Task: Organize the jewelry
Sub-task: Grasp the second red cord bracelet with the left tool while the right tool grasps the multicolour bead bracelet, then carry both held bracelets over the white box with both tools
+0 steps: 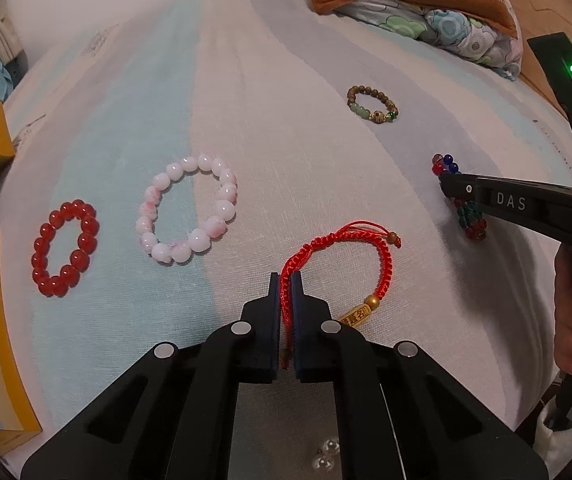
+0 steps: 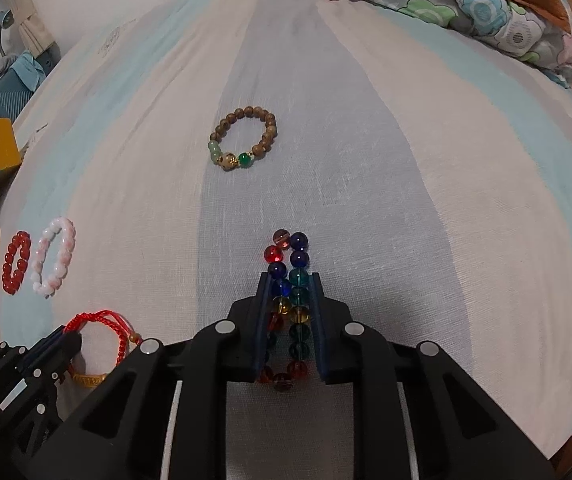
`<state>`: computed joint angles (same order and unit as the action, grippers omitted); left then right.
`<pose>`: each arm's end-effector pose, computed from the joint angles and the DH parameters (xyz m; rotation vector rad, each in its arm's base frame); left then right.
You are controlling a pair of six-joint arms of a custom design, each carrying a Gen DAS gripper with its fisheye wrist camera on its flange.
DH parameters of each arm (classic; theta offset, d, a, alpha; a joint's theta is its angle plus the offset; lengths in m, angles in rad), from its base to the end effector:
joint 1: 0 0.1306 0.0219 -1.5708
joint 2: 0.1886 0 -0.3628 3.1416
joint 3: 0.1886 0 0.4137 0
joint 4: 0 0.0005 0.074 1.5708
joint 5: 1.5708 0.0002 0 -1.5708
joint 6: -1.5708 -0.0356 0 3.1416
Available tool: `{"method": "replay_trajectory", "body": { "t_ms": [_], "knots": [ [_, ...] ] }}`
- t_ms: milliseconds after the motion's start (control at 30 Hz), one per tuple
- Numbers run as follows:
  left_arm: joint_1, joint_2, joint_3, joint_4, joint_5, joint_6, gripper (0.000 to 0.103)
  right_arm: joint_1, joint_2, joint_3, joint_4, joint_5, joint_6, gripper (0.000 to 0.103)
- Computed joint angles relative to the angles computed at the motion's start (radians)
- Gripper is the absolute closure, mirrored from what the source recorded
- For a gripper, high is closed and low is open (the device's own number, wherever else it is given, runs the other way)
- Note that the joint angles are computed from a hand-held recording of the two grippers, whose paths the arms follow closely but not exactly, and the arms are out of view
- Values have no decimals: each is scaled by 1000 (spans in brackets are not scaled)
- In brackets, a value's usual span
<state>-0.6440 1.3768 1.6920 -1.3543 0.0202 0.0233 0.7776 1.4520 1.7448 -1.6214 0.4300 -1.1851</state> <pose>0.3740 -0.2824 0.5271 0.8112 2.5056 -0.2600 0.3447 0.3178 0.5086 0.6056 2.5828 -0.0537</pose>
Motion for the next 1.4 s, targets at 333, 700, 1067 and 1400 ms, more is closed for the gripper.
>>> {"method": "replay_trajectory", "body": {
  "t_ms": [333, 700, 1067, 1400],
  "knots": [
    [13, -14, 7, 6, 3, 4, 99, 16, -11, 15, -3, 49, -20, 94],
    [16, -25, 7, 11, 9, 3, 99, 37, -15, 32, 10, 95, -13, 94],
    [22, -28, 51, -6, 24, 0, 99, 59, -6, 77, 8, 139, -9, 94],
    [71, -10, 165, -84, 30, -22, 99, 94, 53, 221, -35, 171, 8, 94]
  ]
}}
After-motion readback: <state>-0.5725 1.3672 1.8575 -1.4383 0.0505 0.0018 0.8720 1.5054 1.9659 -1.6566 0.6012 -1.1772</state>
